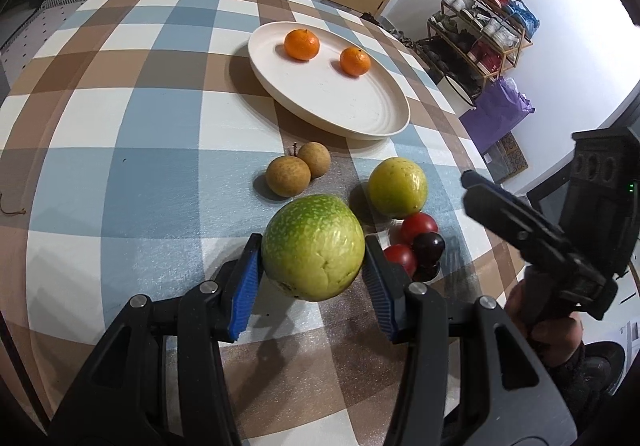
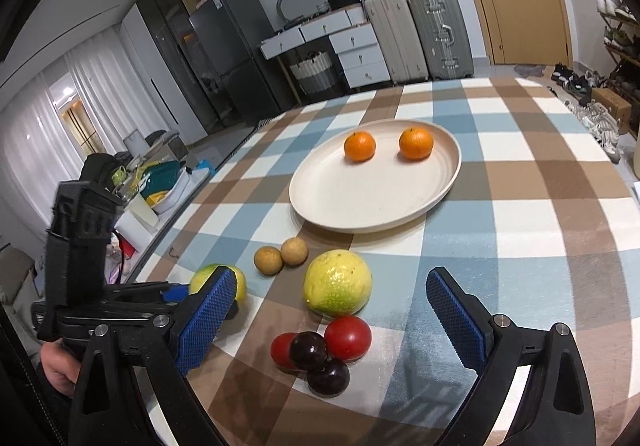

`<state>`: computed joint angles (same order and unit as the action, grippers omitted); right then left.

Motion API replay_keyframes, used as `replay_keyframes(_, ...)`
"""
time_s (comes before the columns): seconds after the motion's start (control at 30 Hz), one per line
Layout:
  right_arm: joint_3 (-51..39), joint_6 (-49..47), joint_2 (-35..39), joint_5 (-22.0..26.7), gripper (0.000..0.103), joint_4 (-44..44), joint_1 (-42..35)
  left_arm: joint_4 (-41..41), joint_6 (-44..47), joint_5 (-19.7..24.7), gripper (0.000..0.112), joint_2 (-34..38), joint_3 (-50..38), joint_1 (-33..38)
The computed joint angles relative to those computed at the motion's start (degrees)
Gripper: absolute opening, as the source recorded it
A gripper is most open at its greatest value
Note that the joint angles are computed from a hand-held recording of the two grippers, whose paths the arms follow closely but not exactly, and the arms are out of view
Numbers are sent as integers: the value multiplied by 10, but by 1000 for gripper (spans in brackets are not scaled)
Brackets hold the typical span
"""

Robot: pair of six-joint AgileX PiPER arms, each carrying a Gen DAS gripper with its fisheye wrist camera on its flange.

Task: Organize fruits
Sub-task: 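Grasp the green pomelo with the left tool while the right tool grasps the yellow one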

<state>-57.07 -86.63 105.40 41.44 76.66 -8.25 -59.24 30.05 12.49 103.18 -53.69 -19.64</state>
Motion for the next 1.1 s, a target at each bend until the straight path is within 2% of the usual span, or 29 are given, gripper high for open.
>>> replay_keyframes(0.17, -40, 61, 40, -13, 98, -47, 23, -49, 48, 5, 46, -1, 8, 11)
replay_keyframes(0.4, -76, 97, 74, -19, 97, -71, 39, -59, 60, 7, 46, -4, 9, 13)
replay_keyframes(0.5, -84, 104, 83, -21, 97, -81, 46, -66, 70, 21, 46, -3, 2, 18)
replay_keyframes(0.57, -89, 107, 89, -16, 92, -85, 47, -64, 69, 25, 46, -1, -3, 19)
replay_keyframes(0.67, -102, 117, 102, -4, 79, -96, 47, -51, 53, 29, 46, 1, -10, 21)
replay_keyframes(0.7, -106, 116, 106, 0, 70, -97, 47, -46, 49, 31, 46, 3, -14, 22)
replay_keyframes(0.73, -109, 116, 111, 1, 55, -98, 46, -30, 33, 35, 46, 6, -20, 24)
replay_keyframes(0.77, -111, 115, 115, 5, 51, -99, 45, -22, 25, 37, 46, 8, -24, 25)
replay_keyframes(0.9, -122, 106, 129, 37, 51, -87, 30, 6, -1, 46, 46, 16, -43, 31)
replay_keyframes(1.1, -100, 42, 106, 63, 50, -40, 13, 46, -37, 58, 46, 22, -73, 33)
